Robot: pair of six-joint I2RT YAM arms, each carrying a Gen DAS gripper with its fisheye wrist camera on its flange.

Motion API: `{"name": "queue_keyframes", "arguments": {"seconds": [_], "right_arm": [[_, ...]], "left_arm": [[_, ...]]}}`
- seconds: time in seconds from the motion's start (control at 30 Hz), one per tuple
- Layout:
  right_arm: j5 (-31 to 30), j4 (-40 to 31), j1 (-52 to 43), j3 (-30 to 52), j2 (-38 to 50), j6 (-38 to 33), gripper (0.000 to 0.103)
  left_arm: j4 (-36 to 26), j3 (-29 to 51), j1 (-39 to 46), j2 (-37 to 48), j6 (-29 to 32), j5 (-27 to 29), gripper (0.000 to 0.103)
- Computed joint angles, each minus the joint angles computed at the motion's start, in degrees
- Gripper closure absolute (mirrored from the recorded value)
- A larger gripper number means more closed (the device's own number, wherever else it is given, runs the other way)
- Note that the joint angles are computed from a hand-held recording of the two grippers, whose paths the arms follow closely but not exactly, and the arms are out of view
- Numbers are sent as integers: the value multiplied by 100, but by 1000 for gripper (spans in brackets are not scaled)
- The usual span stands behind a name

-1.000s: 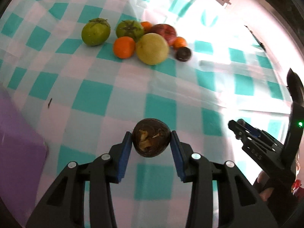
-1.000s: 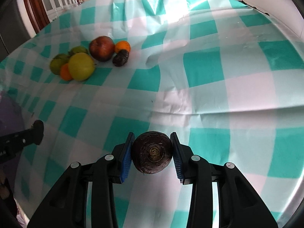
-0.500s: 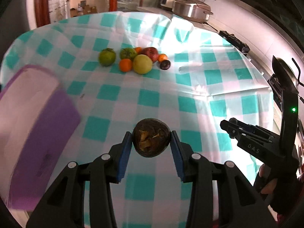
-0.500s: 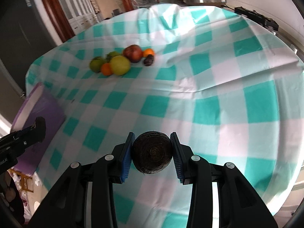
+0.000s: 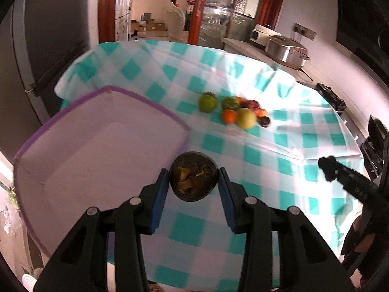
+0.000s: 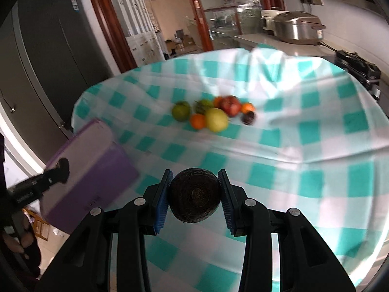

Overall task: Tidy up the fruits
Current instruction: 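Carry both held dark fruits over the white purple-rimmed box, then open both tools to drop the dark fruits into the box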

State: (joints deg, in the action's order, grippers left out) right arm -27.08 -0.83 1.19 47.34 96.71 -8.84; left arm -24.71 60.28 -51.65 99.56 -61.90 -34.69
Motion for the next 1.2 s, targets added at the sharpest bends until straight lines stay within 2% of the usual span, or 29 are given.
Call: {"name": "queue_keyframes", "arguments": {"seconds": [0.13,0.27,0.47,0.63,0.77,1.03,1.2], "right_arm": [[510,190,1262,204,94,703,65],[988,188,2402,701,386,975,65],[1449,-182,3533,1840,1332,1279,65],[1772,-915,4109,2910,2188,1204,65],[1884,-1486,4319,3624,2715,1138,65],[2276,-3089,4755,5679,4147,635,65],[2562,-4259,4911,7192,5076,337,65]], "left_arm": [[18,-1038,444,-1129,283,47,61],[-38,-1922,1113,-2145,992,171,61],[331,-2817,2687,-2887,2450,1109,61],[865,-3076,3823,-2596,3677,1920,61],[1312,-3053,4169,-2025,4311,2290,61],[1856,-2851,4581,-1095,5084,2756,61],[1802,-2650,4783,-791,5313,2822,61]]}}
